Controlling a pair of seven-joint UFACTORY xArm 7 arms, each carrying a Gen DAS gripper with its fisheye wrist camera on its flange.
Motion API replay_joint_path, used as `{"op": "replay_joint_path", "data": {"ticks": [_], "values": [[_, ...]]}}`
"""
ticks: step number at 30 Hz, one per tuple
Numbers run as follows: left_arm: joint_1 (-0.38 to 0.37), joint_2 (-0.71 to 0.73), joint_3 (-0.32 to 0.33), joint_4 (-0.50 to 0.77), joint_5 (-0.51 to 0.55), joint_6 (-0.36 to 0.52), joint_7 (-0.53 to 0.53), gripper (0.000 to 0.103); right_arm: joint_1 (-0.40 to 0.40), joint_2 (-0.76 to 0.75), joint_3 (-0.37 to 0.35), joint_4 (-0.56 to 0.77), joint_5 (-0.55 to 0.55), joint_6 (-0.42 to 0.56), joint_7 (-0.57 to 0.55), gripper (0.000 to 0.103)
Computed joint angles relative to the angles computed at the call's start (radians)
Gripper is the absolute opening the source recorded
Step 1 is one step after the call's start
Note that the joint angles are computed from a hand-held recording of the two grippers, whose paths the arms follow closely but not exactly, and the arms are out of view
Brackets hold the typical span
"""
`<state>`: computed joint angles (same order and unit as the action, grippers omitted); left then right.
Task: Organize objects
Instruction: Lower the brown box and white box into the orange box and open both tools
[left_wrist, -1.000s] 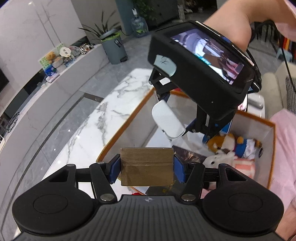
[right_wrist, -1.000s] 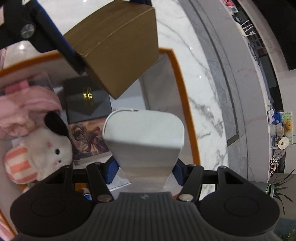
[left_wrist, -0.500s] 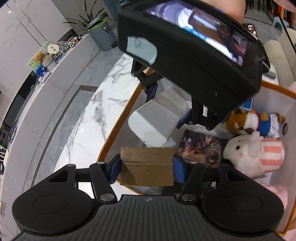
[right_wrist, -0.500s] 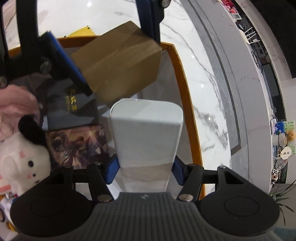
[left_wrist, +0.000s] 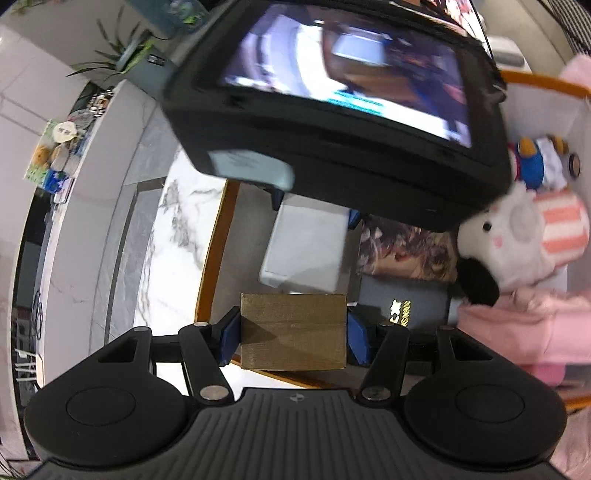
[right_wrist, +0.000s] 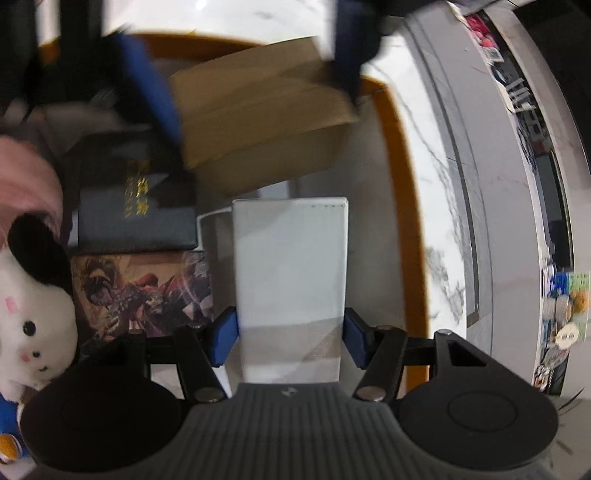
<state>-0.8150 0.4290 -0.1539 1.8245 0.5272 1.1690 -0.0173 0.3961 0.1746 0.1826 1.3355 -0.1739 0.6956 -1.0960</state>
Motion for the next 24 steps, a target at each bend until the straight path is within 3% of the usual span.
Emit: {"op": "replay_joint_path", "data": {"ticks": [8, 13, 24], "values": [[0.003, 0.092, 0.01, 0.1, -0.05, 0.063, 0.111, 0.067, 0.002, 0.048, -0.004, 0.039, -0.01, -0.004, -0.002, 0.062], [0.012, 0.116, 0.024, 0.108, -0.071, 0.043, 0.127, 0.067, -0.006, 0.057, -0.003, 0.046, 0.013, 0.002, -0.03, 0.062], [0.007, 0.16, 0.043, 0.132, -0.073, 0.047, 0.175, 0.07, -0.009, 0.073, -0.017, 0.093, 0.021, 0.045, 0.041, 0.065]]}}
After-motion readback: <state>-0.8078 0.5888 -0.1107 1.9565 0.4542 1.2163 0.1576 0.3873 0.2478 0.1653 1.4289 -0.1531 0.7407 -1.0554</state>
